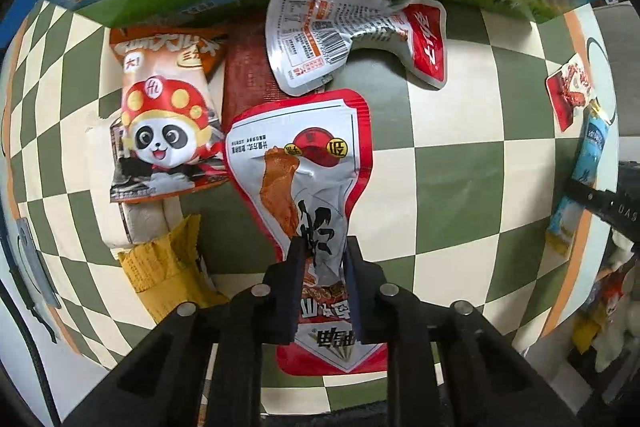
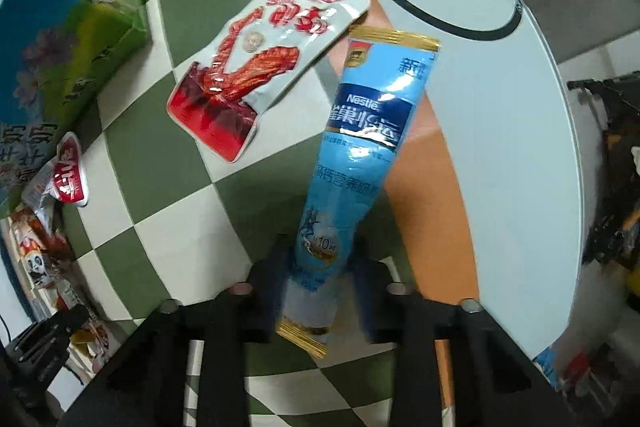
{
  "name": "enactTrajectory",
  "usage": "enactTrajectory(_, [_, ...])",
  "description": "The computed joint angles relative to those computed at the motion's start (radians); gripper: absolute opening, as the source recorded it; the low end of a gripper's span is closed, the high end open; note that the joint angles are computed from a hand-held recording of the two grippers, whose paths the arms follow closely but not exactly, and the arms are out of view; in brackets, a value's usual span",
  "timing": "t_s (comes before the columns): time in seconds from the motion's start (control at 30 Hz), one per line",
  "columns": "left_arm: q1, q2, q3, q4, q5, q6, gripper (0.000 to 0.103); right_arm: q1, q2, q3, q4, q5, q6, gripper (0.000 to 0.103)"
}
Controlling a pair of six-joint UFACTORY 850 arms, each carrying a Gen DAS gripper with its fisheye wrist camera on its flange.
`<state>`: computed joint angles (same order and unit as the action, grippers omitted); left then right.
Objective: Organize snacks
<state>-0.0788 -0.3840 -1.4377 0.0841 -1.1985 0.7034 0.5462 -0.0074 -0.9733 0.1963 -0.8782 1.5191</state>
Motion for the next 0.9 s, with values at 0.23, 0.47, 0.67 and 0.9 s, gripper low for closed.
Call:
enactTrajectory(0.23, [0.066, -0.032, -0.066, -0.035, -0.04, 0.026, 0.01, 0.048, -0.016, -0.057, -0.044, 0.032, 0.026, 0.021])
enactTrajectory(0.47, [0.108, -0.051, -0.158, -0.078, -0.094, 0.074, 0.005, 0.086, -0.058, -0.163, -0.092, 0.047, 0.028, 0.02])
enactTrajectory(0.67, [0.112, -0.116, -0.189, -0.058, -0.119, -0.005, 0.01, 0.089, -0.06, -0.187, -0.097, 0.06, -0.013, 0.02])
enactTrajectory(0.9, [0.137, -0.246, -0.341, -0.126, -0.215, -0.082, 0.033, 0.079, -0.053, -0.174, -0.073, 0.081, -0.036, 0.02])
